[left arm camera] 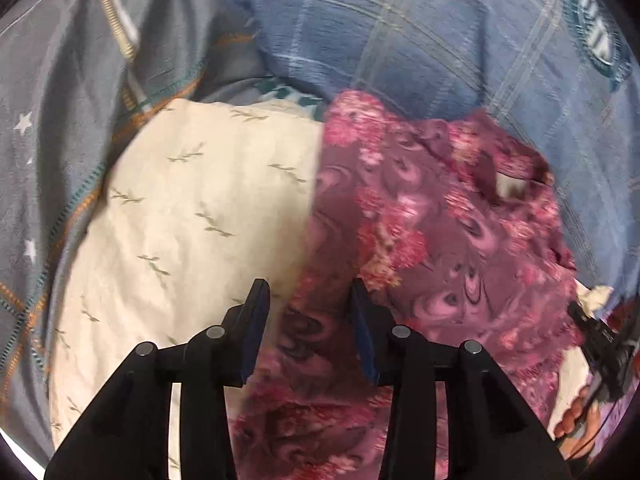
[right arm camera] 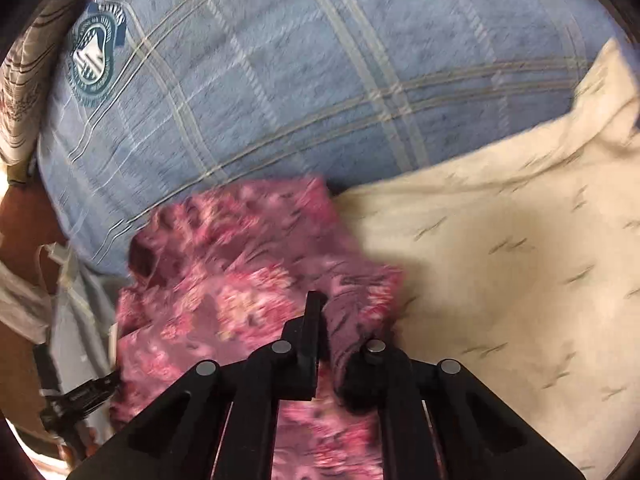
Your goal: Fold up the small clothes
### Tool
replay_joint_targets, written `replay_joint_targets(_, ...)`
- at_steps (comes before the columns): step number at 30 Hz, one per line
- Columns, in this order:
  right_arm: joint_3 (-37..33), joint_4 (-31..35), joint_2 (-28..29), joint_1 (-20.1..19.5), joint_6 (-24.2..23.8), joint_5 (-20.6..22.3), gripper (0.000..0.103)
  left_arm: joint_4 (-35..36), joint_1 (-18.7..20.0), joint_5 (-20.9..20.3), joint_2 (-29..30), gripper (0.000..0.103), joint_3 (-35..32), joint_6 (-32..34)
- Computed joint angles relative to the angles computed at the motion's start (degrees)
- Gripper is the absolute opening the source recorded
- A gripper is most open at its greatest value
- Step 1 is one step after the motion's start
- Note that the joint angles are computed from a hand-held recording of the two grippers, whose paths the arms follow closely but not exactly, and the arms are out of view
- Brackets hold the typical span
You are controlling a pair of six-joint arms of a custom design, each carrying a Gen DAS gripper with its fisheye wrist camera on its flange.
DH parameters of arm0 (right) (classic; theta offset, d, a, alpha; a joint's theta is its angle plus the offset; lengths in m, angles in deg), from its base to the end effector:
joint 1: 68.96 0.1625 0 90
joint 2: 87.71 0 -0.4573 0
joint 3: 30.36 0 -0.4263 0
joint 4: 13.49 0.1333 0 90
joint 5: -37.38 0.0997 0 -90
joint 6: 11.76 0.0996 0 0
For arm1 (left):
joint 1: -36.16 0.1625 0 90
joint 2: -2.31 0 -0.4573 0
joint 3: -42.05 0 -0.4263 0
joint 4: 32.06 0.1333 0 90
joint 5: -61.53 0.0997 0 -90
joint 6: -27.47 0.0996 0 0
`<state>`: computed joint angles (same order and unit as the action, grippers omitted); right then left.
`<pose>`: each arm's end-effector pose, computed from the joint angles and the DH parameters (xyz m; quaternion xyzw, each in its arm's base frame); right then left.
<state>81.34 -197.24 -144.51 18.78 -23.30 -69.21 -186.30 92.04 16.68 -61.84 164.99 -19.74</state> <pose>0.0798 -0.6367 0.1846 0.0277 -0.9340 0.3104 0.1746 -0.1264 -0.5500 0.1490 -0.1233 0.9142 -0.2832 0.2623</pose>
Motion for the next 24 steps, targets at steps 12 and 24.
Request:
replay_joint_targets(12,20.1,8.5,-25.1,-5.9,-5.0,8.2,0.047,6.5,-9.9,-11.0,-20.7,0.055,17.5,-8.7)
replay_joint_targets(24,38.2,27.4,-51.8,-30.2,-19.7,20.9,0.053,-6.5,-22.0,-24.3,-23.5,0.06,33.5,-23.8)
